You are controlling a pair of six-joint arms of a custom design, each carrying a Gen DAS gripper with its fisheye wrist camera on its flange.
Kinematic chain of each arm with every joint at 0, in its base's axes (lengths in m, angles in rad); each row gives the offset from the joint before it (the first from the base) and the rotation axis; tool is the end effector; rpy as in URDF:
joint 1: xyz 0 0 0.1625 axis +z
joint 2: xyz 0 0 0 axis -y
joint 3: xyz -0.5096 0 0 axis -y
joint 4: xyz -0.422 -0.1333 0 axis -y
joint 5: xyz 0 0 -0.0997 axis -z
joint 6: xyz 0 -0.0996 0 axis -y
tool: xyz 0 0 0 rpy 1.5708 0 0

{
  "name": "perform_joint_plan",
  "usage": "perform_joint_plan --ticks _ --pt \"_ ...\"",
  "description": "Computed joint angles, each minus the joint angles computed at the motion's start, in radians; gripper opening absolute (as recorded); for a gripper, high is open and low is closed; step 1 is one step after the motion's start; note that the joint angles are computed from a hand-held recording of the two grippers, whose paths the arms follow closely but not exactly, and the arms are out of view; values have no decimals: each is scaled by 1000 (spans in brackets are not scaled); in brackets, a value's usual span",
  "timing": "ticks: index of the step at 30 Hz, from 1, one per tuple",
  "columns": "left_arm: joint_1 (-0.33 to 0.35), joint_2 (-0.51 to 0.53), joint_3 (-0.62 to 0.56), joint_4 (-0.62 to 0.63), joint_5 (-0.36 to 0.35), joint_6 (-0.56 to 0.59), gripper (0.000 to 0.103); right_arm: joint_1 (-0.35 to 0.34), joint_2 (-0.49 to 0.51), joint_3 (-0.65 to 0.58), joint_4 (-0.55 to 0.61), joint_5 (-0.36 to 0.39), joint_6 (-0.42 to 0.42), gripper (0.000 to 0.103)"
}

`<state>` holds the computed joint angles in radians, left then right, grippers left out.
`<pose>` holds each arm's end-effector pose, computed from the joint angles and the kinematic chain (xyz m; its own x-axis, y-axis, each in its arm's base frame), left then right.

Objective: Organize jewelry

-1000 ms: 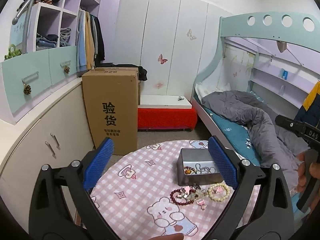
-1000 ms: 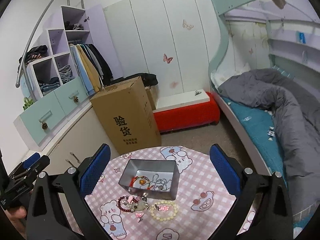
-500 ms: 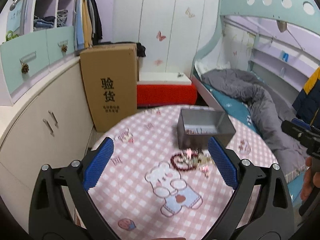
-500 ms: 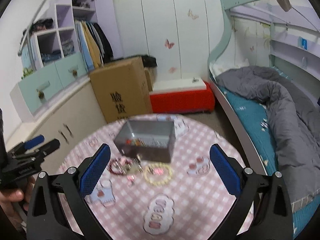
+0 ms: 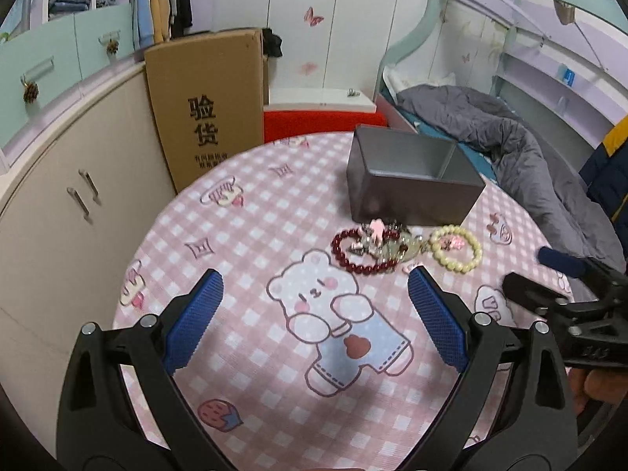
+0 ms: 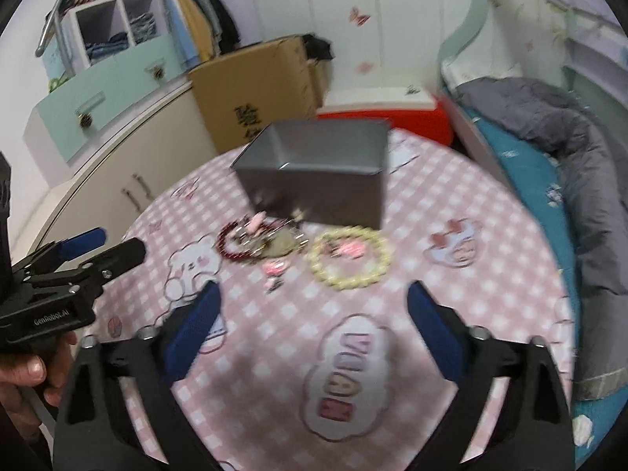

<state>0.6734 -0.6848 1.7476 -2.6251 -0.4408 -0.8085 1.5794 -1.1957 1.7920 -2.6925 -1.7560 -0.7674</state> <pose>-0.4073 -0.6107 0.0728 -0.7450 -0.2174 -0.6307 0.3517 0.6754 -0.6482 0.1207 -0.6702 0.3650 -0.7028 -0.5402 0.4629 -0.6883 0.6809 -0.2504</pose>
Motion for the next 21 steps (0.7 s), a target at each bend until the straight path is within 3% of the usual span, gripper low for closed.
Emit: perform_joint_plan --ticks 4,8,11,13,17,21 --pt "10 4 -1 15 -15 -8 93 7 47 -20 65 -16 -13 53" --pt "24 7 -11 20 -17 3 93 15 81 -37 84 -10 -25 46" --pt "39 19 -29 -7 -14 58 93 22 108 -46 74 -27 -43 34" --pt "51 31 -50 -34 -15 118 93 25 125 -45 50 -52 -54 13" --pt "77 59 -98 -54 -30 216 93 23 121 -34 29 -49 -83 12" --pt "101 87 -143 -66 -57 288 93 6 102 -39 56 -32 -59 12"
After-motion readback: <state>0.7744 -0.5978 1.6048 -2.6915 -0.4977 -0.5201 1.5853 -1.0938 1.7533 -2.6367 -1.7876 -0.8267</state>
